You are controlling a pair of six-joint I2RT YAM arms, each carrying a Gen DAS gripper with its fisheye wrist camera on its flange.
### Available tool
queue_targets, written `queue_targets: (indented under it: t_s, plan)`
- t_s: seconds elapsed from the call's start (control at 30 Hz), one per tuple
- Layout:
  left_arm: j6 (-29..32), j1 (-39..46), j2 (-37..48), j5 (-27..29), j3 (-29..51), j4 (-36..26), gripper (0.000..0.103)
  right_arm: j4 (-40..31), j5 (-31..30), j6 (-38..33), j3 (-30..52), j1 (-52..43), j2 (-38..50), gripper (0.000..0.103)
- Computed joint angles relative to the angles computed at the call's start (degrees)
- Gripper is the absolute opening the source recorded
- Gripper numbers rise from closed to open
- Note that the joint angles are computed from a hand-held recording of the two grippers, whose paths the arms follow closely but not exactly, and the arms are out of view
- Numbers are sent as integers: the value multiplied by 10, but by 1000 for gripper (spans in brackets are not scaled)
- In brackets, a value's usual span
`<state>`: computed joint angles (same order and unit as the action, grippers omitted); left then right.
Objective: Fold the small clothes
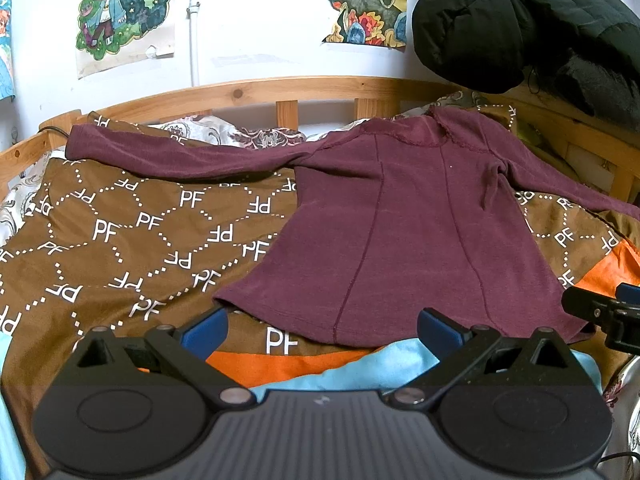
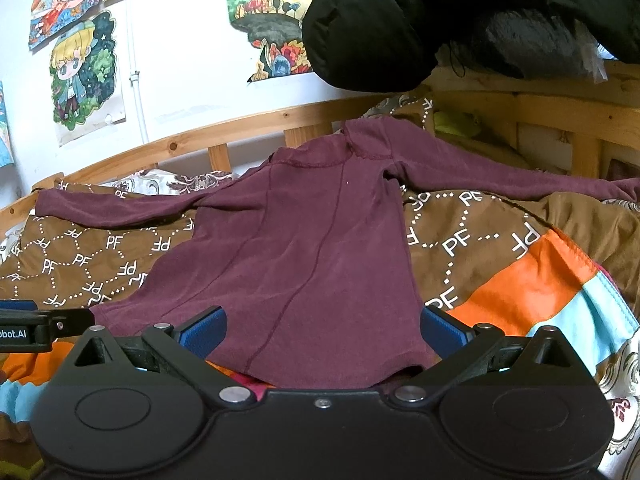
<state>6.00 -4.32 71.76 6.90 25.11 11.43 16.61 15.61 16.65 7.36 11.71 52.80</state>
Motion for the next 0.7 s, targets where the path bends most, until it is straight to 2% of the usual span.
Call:
queue_targets:
  t_s: [0.1, 0.23, 0.33, 0.4, 0.47, 0.7]
  plan:
    - [4, -3, 6, -4, 4, -4, 102, -15, -1, 2, 8, -2, 6, 103]
    - [17, -12, 21, -19, 25, -24, 102, -68, 3, 1, 43, -8, 27, 103]
    - [29, -20, 42, -26, 60, -55, 102, -182, -1, 4, 124, -33, 79, 103]
    - [35, -25, 55, -25, 92, -80, 102, -233, -2, -4, 168, -48, 101, 103]
    - [34, -32, 66, -27, 120, -93, 102, -258, -4, -13, 195, -60, 101, 103]
    - [33, -79, 119, -46, 259, -184, 102, -283, -83, -78, 268, -153, 123, 103]
